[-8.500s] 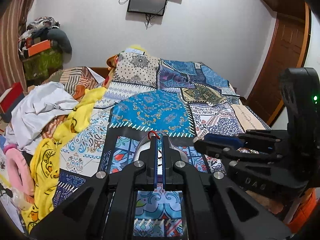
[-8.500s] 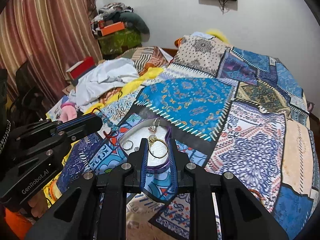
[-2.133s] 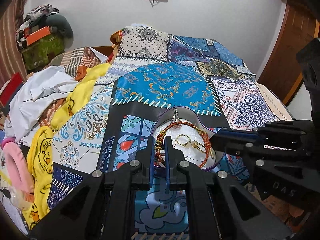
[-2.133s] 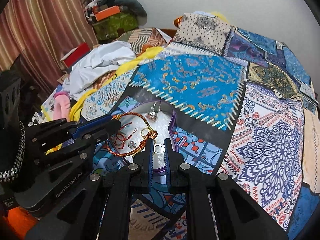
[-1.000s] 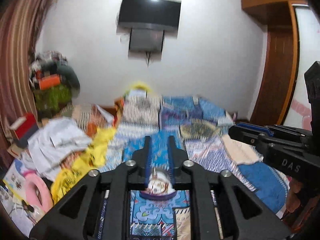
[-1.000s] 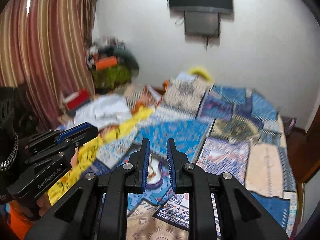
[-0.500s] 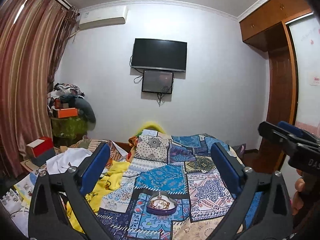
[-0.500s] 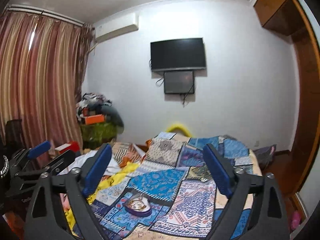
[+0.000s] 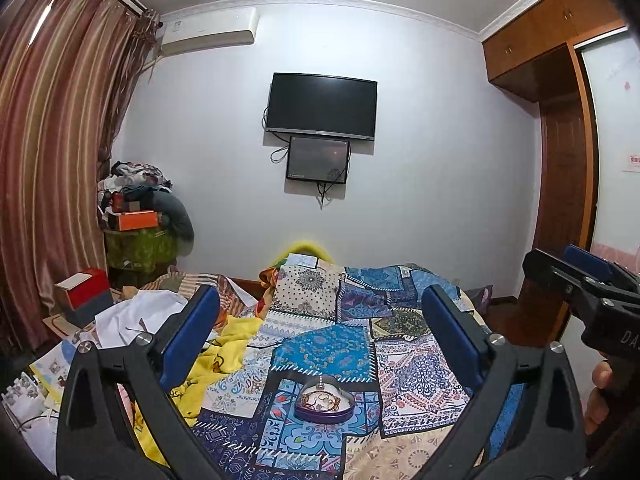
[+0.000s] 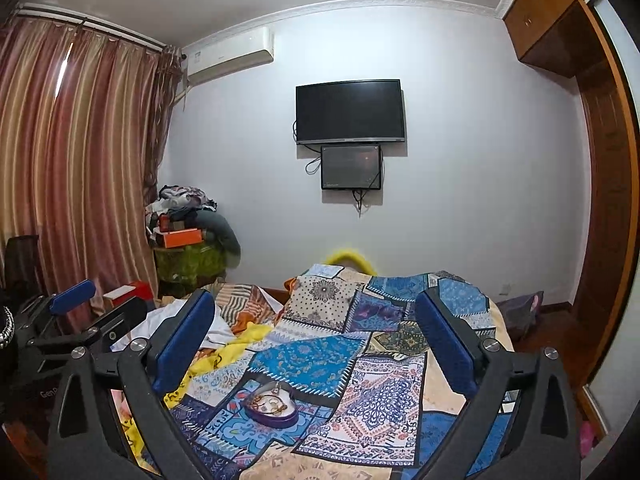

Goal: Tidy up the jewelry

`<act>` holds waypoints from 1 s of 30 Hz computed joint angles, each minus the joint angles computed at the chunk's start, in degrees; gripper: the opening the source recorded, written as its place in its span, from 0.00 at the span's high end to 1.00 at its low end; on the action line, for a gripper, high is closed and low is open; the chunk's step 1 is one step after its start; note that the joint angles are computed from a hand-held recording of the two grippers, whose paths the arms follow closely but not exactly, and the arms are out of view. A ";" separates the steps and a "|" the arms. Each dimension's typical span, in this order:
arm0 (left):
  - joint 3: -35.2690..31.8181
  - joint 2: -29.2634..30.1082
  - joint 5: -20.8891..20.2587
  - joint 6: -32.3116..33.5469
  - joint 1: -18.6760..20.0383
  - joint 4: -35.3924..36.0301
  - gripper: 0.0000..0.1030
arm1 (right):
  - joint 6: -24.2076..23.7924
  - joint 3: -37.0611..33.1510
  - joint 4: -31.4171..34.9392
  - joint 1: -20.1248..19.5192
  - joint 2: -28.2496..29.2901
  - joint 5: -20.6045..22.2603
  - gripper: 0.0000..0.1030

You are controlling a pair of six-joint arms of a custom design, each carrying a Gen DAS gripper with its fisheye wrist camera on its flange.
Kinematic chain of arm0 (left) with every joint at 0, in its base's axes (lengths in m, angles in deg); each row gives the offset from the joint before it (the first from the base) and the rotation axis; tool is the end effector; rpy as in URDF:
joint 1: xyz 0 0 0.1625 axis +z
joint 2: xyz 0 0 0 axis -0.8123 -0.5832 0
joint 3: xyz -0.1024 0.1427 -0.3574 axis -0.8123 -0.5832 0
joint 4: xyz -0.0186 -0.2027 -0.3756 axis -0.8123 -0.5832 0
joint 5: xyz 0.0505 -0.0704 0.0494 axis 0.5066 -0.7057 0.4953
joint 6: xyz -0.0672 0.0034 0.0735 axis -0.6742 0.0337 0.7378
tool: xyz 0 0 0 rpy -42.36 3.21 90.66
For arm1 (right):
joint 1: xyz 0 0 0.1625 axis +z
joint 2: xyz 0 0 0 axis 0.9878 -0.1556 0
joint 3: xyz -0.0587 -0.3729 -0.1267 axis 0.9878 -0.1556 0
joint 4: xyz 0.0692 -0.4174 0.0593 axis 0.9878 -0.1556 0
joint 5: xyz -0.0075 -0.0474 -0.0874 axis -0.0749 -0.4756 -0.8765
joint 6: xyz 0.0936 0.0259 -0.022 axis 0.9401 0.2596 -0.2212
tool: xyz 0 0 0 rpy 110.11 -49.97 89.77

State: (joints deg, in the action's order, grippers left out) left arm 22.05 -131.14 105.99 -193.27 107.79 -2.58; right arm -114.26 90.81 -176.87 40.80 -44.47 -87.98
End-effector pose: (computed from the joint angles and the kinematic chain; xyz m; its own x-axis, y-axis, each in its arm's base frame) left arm -0.2071 -0.6158 0.3984 -0.7721 -0.0132 -0.6354 0.6273 0.1448 -0.7652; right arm 0.4979 -0.6297 0.1484 -0.6758 -0.2887 0.6782 -0.7324 0.1598 -0.6619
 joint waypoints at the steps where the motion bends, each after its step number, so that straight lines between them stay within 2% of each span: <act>1: -0.09 0.04 0.02 -0.12 0.05 0.18 0.01 | -0.03 0.64 -0.25 0.02 -0.39 -0.03 0.03; 19: -1.97 1.65 -2.40 -1.36 0.31 1.89 0.01 | 1.33 2.42 1.48 -0.31 -1.62 -0.18 0.03; 30: -2.76 2.12 -1.97 -1.72 0.57 3.45 0.01 | 2.71 2.55 3.07 -0.59 -2.17 -0.56 0.03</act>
State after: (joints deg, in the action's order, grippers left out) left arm 19.29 -129.03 104.02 -194.99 108.36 0.87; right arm -111.54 93.37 -173.80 40.21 -46.64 -88.54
